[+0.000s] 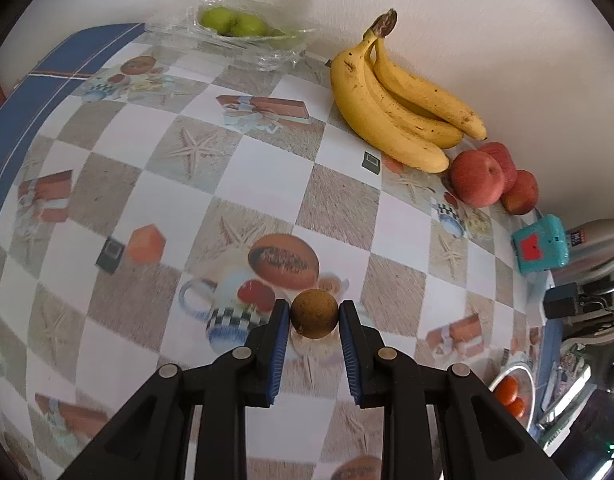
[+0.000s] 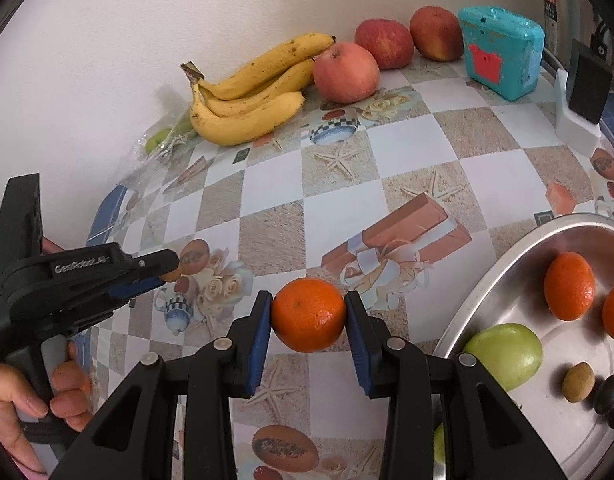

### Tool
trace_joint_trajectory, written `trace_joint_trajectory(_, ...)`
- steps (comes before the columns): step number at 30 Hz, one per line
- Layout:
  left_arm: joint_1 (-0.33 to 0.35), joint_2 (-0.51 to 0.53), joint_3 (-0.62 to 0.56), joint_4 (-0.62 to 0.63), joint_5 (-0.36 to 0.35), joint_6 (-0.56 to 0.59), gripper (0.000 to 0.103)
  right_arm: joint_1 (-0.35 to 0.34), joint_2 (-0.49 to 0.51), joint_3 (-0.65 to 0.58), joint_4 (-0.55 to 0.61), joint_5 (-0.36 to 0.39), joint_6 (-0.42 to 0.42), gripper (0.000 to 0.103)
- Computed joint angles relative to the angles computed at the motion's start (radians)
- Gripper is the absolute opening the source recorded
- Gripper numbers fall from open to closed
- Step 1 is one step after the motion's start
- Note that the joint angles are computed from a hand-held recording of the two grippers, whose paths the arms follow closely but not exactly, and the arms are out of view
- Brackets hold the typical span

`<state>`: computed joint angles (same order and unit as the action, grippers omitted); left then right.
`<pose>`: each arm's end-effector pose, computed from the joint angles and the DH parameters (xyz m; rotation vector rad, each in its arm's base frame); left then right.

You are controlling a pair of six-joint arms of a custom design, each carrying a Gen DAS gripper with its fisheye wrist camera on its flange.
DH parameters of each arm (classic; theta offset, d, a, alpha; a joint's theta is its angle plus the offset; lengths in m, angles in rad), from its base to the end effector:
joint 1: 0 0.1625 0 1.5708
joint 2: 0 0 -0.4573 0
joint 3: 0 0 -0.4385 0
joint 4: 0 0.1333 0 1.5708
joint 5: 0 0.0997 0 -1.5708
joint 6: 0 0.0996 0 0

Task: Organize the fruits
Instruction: 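Carry the kiwi and orange over the steel bowl with both tools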

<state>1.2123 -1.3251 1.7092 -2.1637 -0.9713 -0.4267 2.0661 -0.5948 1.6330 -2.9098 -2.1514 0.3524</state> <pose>-0.0444 -0.6586 0.3820 -0.1734 2.6054 -0.5612 0.4121 -0.5972 -0.0090 0.0695 -2.6515 0.6916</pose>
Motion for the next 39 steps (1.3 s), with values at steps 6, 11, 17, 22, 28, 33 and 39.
trace_joint_trajectory(6, -0.033, -0.058, 0.039, 0.021, -0.005, -0.049, 0.027, 0.037, -0.029, 0.016, 0.01, -0.038, -0.014, 0.038)
trace_joint_trajectory(11, -0.069, -0.113, 0.082, 0.044, -0.001, -0.088, 0.027, 0.073, -0.069, 0.055, 0.0, -0.057, -0.014, 0.038)
trace_joint_trajectory(17, -0.116, -0.192, 0.156, 0.06, -0.007, -0.126, 0.027, 0.105, -0.117, 0.115, -0.002, -0.068, 0.001, 0.038)
trace_joint_trajectory(22, -0.156, -0.26, 0.215, 0.075, -0.017, -0.159, 0.027, 0.126, -0.161, 0.181, -0.014, -0.077, 0.039, 0.038)
trace_joint_trajectory(28, -0.208, -0.336, 0.294, 0.067, -0.027, -0.171, 0.027, 0.155, -0.198, 0.247, -0.026, -0.09, 0.076, 0.038)
trace_joint_trajectory(33, -0.231, -0.385, 0.348, 0.069, -0.04, -0.179, 0.027, 0.174, -0.217, 0.296, -0.042, -0.099, 0.106, 0.038)
trace_joint_trajectory(39, -0.232, -0.41, 0.399, 0.043, -0.068, -0.174, 0.027, 0.184, -0.232, 0.34, -0.047, -0.117, 0.128, 0.038)
